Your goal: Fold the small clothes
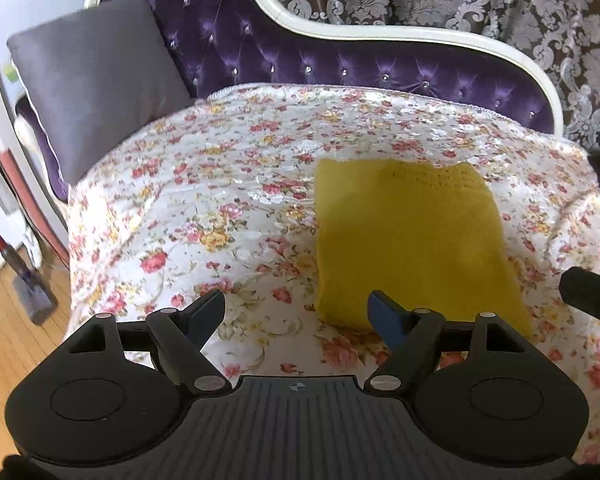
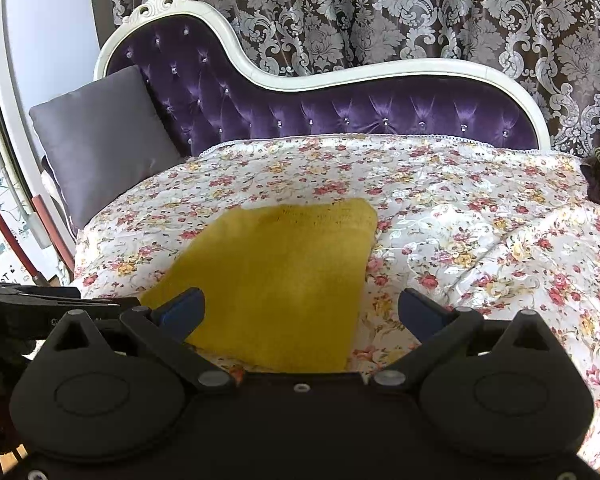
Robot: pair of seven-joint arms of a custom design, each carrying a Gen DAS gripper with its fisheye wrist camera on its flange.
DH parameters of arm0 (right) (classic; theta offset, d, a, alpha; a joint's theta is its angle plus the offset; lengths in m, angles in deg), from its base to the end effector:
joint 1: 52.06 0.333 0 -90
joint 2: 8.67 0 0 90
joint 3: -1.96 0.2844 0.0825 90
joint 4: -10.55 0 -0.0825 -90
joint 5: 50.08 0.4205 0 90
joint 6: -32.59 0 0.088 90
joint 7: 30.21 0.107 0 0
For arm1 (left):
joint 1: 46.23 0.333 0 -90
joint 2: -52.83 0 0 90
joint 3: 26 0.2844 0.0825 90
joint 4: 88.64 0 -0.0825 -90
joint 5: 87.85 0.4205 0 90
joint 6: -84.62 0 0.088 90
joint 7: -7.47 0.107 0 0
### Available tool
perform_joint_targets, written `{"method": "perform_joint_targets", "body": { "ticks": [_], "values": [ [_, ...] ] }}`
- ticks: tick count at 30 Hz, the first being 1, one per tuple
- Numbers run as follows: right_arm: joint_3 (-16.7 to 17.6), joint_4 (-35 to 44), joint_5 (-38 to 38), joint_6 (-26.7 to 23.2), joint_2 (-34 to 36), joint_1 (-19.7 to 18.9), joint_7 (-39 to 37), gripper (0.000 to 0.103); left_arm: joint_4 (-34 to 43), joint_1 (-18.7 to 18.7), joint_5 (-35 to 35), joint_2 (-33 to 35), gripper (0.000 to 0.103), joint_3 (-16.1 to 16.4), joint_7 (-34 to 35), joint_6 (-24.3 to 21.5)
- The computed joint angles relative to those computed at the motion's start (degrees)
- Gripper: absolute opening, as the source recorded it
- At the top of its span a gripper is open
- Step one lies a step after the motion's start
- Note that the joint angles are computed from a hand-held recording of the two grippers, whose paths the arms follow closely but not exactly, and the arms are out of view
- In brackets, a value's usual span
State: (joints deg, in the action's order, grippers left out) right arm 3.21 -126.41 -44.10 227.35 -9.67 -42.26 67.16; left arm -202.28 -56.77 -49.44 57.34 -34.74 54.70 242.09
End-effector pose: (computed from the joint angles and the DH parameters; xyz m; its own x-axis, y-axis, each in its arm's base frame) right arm 0.5576 0.0970 0.3933 0.0489 -0.9823 -0.1807 -0.5347 0.1271 -0.8355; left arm 0.6020 -0.2353 0.4506 -0.0861 -0.9931 -0.0798 -0.6974 0.1172 -0.7070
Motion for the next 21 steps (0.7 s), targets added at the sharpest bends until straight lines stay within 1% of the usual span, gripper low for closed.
{"method": "perform_joint_targets", "body": {
  "ticks": [2, 3, 5, 6, 7, 10, 12, 15, 16, 17, 18, 19, 21],
  "values": [
    [-0.30, -0.10, -1.19, -0.36, -0.21, -0.02, 1.22, 0.102, 0.04, -0.26, 2.04, -0.21, 0.077, 0.09, -1.28, -0.55],
    [0.18, -0.10, 0.58, -0.50, -0.29, -0.14, -0.23, 0.102, -0.06, -0.32, 2.63, -0.41, 0.077, 0.08, -1.78, -0.86],
    [2.16, 0.45, 8.36, -1.14, -0.18, -0.54, -7.09, 0.102, -0.27, -0.29, 3.20, -0.76, 0.077, -0.01, -2.62, -1.22],
    [2.39, 0.76, 9.99, -1.43, -0.03, -0.42, -8.68, 0.102, -0.36, -0.25, 3.45, -0.92, 0.077, -0.07, -3.01, -1.35],
    [2.13, 0.99, 9.70, -1.76, 0.10, -0.16, -8.67, 0.102, -0.39, -0.20, 3.66, -0.98, 0.077, -0.13, -3.26, -1.33],
    [-0.37, 1.15, -0.55, -2.28, 0.37, 0.43, -0.26, 0.102, -0.40, -0.16, 5.50, -1.07, 0.077, -0.21, -4.63, -1.29],
    [-0.56, 1.47, -2.49, -2.35, 0.61, 0.27, 1.21, 0.102, -0.56, -0.06, 5.36, -1.21, 0.077, -0.37, -4.10, -1.15],
    [-1.51, 1.73, -10.01, -2.52, 0.69, -0.25, 7.90, 0.102, -0.79, 0.01, 5.11, -1.46, 0.077, -0.56, -3.26, -0.97],
    [-1.43, 1.76, -10.33, -2.63, 0.66, -0.38, 8.19, 0.102, -0.89, 0.02, 5.25, -1.58, 0.077, -0.60, -3.34, -0.93],
    [-0.99, 1.75, -8.31, -2.73, 0.61, -0.46, 6.40, 0.102, -0.92, 0.02, 5.26, -1.63, 0.077, -0.65, -3.31, -0.90],
    [-0.34, 1.82, -4.69, -2.71, 0.68, -0.38, 3.21, 0.102, -0.95, 0.06, 5.07, -1.65, 0.077, -0.70, -3.08, -0.82],
    [-0.15, 1.88, -3.31, -2.85, 0.70, -0.32, 1.96, 0.102, -1.00, 0.09, 4.88, -1.67, 0.077, -0.73, -2.87, -0.72],
    [-0.20, 2.17, -2.64, -3.30, 0.94, -0.26, 1.49, 0.102, -1.04, 0.14, 4.28, -1.65, 0.077, -0.80, -2.25, -0.64]
  ]
}}
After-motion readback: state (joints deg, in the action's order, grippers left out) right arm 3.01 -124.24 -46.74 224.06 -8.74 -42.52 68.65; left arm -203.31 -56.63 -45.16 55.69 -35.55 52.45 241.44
